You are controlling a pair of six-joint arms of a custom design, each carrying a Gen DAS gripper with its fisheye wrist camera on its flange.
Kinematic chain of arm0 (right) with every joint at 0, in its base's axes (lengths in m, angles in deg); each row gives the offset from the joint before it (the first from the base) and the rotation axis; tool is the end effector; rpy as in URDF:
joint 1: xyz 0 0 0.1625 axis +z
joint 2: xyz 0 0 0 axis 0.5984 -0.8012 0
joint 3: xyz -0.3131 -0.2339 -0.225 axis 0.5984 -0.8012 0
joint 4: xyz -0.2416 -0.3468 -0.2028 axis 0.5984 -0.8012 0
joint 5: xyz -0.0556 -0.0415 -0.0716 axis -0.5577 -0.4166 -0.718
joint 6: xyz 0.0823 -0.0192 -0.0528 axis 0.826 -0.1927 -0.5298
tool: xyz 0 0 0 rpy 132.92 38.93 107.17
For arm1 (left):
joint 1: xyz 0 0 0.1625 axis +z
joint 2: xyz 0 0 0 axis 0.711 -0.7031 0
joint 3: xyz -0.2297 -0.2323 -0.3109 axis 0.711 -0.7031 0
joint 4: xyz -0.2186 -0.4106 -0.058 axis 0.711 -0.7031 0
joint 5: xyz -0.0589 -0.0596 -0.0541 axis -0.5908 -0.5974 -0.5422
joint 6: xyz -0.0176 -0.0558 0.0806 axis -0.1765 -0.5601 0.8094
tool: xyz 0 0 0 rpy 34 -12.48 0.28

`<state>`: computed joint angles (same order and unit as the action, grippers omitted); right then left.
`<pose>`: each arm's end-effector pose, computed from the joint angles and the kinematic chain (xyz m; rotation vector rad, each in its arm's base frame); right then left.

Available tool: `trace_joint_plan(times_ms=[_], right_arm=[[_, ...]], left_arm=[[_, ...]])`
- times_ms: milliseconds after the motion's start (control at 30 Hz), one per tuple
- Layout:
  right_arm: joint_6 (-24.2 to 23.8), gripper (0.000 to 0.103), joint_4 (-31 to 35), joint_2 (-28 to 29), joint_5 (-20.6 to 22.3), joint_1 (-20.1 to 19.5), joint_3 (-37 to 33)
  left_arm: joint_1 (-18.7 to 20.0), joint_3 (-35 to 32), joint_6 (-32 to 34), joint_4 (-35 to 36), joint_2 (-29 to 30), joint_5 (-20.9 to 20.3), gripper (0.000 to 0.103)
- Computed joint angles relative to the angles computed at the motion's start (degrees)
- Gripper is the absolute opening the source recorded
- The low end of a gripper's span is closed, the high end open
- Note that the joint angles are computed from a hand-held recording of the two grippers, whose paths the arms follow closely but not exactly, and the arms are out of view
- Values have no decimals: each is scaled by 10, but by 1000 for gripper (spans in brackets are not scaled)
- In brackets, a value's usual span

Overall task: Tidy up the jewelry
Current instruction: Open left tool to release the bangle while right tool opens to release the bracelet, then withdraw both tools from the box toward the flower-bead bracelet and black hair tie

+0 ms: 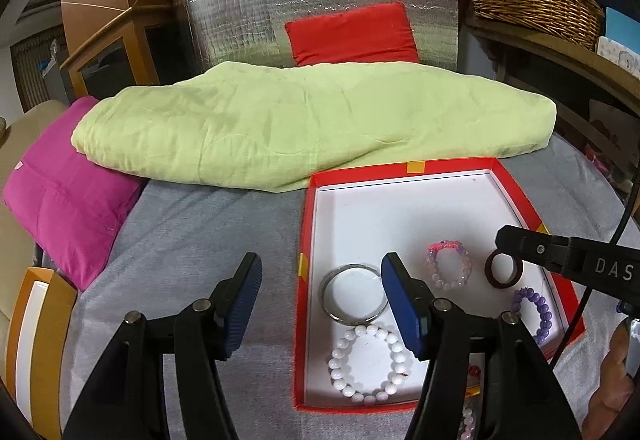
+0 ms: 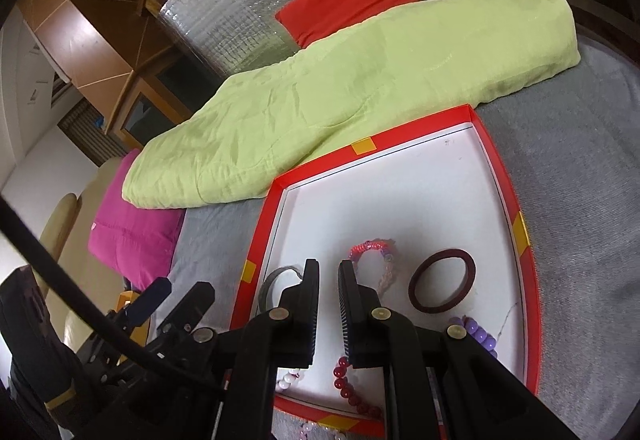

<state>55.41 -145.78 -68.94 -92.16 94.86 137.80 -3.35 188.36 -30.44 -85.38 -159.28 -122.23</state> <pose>0.3222 -0.2798 -0.0024 -0.2931 -2.4799 1.3031 -0.0792 -0.3406 0.2736 1.0883 2.2017 -0.7643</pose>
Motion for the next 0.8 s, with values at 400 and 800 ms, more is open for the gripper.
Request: trace_joint_plan(times_ms=[400,800], right_arm=[[45,12,66,-14,-28,64,7],[248,27,270,-55,-22,168,71]], left_arm=[[-36,16,-24,117,-118,18,63],[-22,9,-78,457,-348,-61,64]])
